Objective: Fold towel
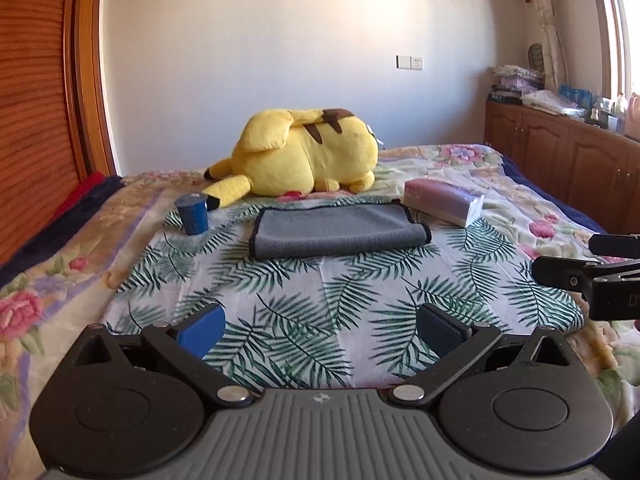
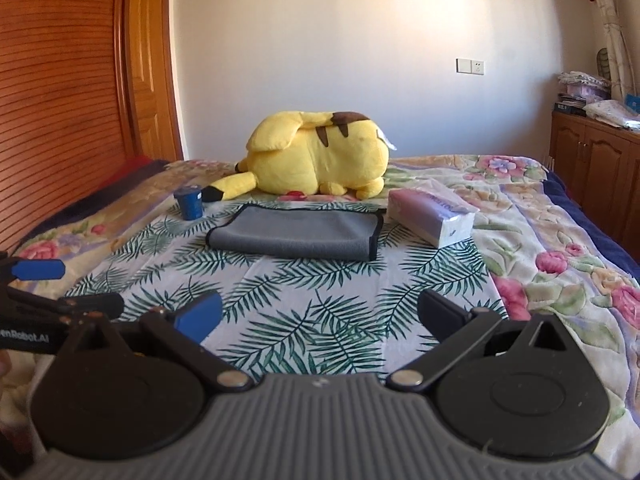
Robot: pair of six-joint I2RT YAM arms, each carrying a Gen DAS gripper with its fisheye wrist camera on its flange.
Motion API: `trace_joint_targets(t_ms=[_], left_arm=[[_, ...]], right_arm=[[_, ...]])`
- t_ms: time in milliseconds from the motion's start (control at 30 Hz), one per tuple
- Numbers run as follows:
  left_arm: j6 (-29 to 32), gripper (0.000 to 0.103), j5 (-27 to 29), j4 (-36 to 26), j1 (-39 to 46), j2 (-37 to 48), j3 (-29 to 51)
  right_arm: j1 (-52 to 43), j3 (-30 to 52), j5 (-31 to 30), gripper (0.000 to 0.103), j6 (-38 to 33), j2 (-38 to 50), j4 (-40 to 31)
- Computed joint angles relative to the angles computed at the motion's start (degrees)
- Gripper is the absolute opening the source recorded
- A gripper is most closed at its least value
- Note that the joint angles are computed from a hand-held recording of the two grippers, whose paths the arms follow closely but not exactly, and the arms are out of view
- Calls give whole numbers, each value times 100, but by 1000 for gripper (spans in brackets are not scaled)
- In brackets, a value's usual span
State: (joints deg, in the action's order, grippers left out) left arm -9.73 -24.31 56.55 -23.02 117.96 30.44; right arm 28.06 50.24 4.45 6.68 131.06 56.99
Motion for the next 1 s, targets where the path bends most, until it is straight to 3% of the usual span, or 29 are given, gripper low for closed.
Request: trace_joint_targets(t_ms=[1000], left_arm=[[218, 87, -465, 987, 6, -109, -397]], right_arm=[[9, -218, 325, 103, -111, 118, 839]])
